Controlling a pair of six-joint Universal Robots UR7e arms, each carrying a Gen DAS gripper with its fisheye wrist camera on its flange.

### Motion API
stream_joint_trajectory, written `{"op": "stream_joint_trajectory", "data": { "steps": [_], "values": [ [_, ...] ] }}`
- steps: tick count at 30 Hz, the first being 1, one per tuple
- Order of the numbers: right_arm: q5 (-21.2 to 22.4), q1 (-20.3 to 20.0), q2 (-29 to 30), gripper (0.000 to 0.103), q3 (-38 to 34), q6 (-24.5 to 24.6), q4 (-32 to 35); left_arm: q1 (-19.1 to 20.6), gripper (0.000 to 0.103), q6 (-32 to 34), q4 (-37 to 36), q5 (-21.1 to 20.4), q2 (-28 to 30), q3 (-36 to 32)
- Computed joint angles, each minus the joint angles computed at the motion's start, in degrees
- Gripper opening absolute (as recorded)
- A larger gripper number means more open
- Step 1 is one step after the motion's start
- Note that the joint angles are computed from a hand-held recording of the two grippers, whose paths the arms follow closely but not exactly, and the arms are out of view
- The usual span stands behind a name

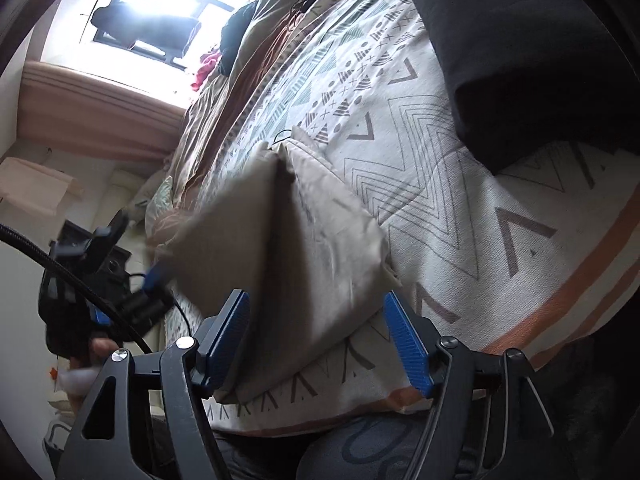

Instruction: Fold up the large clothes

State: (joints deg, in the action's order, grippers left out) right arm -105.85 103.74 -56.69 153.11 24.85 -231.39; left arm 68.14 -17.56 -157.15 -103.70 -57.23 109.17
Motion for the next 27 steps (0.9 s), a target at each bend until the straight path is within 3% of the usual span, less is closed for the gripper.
{"op": "stream_joint_trajectory", "data": {
  "steps": [5,8,14,18,19,21,23,27],
  "values": [
    [2.37,-1.59,-0.35,0.068,-0.35,-1.84,0.16,1.05,0.065,0.62,-0.81,4.32,-4.83,3.44],
    [3.97,-3.47,0.25,0.068,-2.63,-3.28,3.51,1.82,0.065,-0.42,-1.65,9.54,-7.9,4.92],
    [3.63,-3.54,1.05,0.068,-7.95,-5.02,13.05,4.48,0.065,-1.74,-2.81,18.37,-13.35,8.01],
    [3.63,-3.56,2.32,0.067,-10.92,-6.22,16.06,6.07,0.065,-2.28,-2.89,23.47,-16.68,10.42],
    [2.48,-3.02,2.75,0.064,-11.75,-6.23,16.52,6.47,0.065,-2.42,-3.24,24.02,-16.46,10.48],
    [-0.43,-2.19,3.48,0.028,-13.46,-6.26,17.65,7.36,0.065,-2.98,-3.17,25.33,-16.89,11.22],
    [-0.49,-2.13,3.69,0.011,-13.69,-6.76,16.36,8.4,0.065,-2.93,-2.69,25.35,-16.79,11.32],
    [-1.49,-0.37,4.35,0.006,-13.4,-8.94,12.4,9.67,0.065,-2.55,-2.36,26.03,-16.8,11.92]
  ]
}}
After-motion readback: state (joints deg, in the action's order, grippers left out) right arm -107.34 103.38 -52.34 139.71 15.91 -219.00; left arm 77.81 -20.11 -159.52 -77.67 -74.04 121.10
